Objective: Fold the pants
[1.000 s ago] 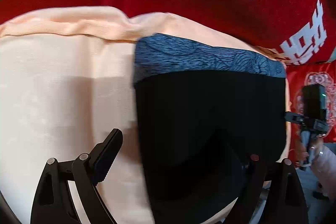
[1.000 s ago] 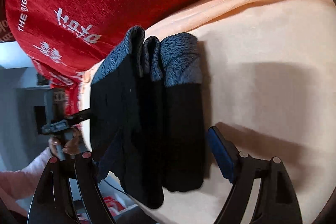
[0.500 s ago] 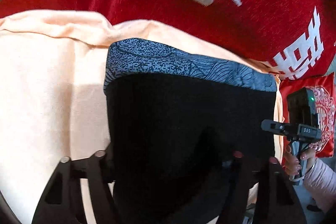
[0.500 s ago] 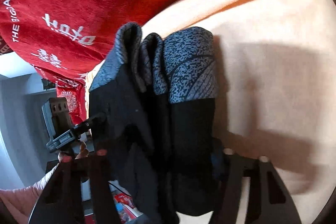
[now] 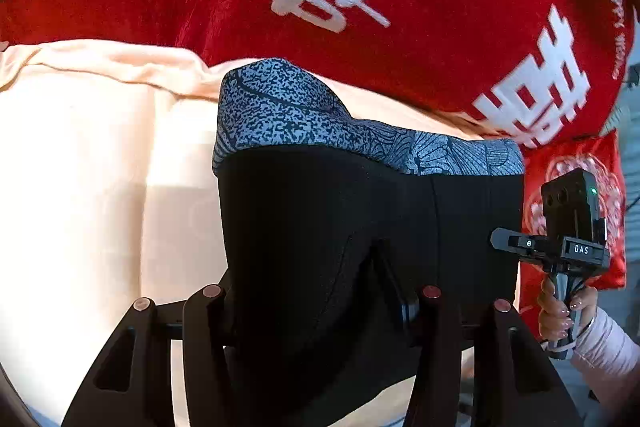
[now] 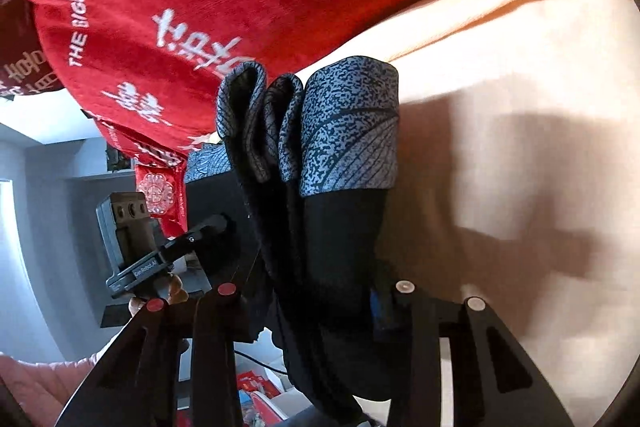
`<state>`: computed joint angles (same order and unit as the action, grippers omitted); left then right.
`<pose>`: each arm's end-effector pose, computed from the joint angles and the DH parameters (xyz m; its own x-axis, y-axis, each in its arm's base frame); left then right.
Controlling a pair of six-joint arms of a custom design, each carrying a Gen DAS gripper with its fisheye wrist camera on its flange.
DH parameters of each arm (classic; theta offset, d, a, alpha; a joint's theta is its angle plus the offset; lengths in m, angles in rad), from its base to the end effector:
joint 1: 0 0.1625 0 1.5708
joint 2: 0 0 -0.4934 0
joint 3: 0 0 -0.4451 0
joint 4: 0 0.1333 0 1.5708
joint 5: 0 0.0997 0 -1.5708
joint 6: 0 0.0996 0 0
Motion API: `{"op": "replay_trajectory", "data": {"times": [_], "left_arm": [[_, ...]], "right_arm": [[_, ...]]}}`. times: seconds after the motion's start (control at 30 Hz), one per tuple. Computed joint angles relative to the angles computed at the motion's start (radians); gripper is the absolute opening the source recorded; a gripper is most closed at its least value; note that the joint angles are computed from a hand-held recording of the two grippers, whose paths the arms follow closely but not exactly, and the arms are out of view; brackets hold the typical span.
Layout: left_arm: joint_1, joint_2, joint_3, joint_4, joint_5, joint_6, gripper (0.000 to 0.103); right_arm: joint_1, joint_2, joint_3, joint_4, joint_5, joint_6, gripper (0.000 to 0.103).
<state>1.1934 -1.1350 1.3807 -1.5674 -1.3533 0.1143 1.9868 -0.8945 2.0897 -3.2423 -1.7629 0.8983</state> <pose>-0.1187 -0.7195 0.3827 -0.8416 0.5094 -0.1796 0.4561 0.8484 0.2688 0.3492 -0.5077 0.0921 -0.8623 0.4387 -0.2530 0.5063 0.7541 -0.4183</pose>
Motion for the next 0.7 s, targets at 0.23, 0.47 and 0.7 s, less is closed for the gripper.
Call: {"op": "replay_trajectory", "data": {"times": [0.23, 0.47, 0.7], "left_arm": [[0.013, -0.073, -0.007, 0.103, -0.010, 0.014, 0.054], [0.038, -0.149, 0.112, 0.060, 0.079, 0.098, 0.055], [0.077, -0.183, 0.196, -0.080, 0.156, 0.129, 0.093]], "right_arm": [[0.105, 0.035, 0.013, -0.045, -0.058, 0.118, 0.041], [0.145, 0.104, 0.021, 0.003, -0.123, 0.172, 0.043], [0.146, 0.144, 0.051, -0.033, -0.215, 0.218, 0.065]]}}
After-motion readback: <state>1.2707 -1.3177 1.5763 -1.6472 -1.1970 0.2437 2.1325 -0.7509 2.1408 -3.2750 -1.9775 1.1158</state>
